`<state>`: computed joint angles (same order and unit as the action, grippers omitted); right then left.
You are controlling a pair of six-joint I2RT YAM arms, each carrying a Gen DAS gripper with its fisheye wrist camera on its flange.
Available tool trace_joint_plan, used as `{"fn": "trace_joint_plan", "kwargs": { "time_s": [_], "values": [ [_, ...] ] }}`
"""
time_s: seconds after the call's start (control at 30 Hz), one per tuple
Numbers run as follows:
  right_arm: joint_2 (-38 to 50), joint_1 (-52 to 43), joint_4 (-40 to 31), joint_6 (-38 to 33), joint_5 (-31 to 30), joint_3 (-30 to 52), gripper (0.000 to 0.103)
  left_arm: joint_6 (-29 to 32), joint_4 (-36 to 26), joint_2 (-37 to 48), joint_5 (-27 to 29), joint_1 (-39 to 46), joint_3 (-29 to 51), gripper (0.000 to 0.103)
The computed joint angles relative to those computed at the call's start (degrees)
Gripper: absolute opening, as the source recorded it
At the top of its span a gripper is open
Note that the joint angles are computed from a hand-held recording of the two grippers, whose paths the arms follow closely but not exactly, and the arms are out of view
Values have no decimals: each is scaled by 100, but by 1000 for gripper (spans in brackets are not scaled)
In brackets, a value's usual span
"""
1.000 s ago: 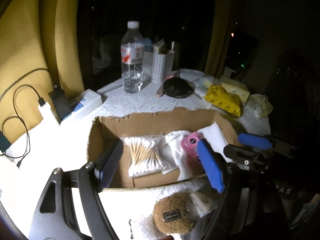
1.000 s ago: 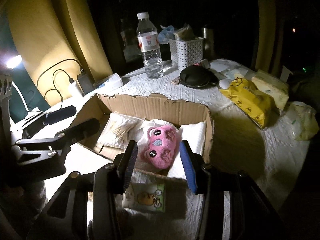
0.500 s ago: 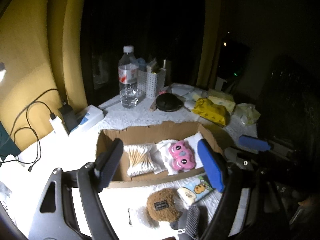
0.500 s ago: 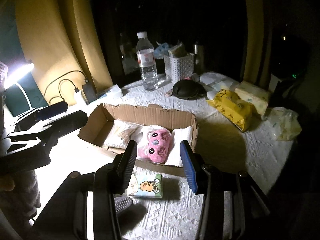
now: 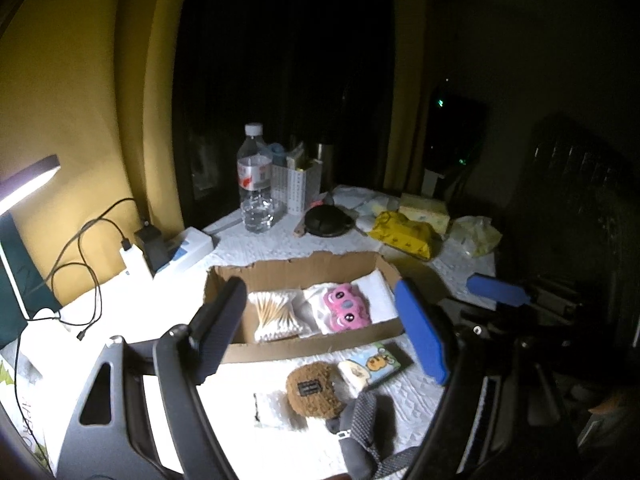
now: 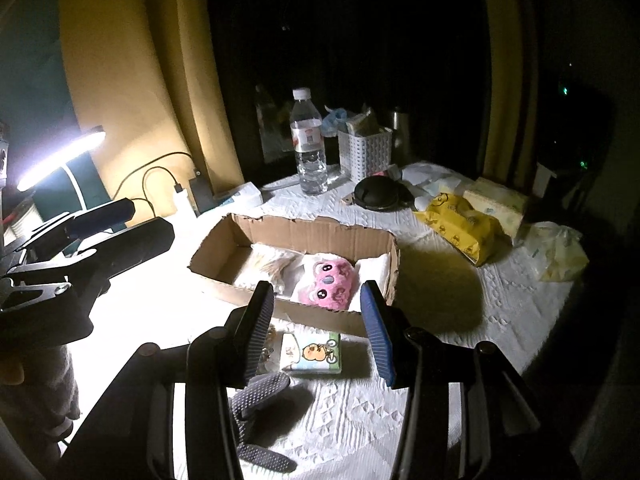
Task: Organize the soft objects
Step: 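Withdraw both grippers from the box and move the left gripper to the grey dotted glove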
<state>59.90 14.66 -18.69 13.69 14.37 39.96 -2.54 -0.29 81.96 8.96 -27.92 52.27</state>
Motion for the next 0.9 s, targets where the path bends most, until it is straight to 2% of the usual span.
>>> {"fn": "trace_joint_plan", "kwargs": {
  "time_s": [0.13,0.53,0.9],
  "values": [
    [-314,153,-158,81,138,-97,54,11,-25,-241,-41,-33,-197,78],
    [-613,584,-91,551,333,-737,55,-15,131,-524,-201,-83,-991,78],
    [-475,640,461,854,160,-1372,55,-201,547,52,-383,-225,-1384,78]
  ]
}}
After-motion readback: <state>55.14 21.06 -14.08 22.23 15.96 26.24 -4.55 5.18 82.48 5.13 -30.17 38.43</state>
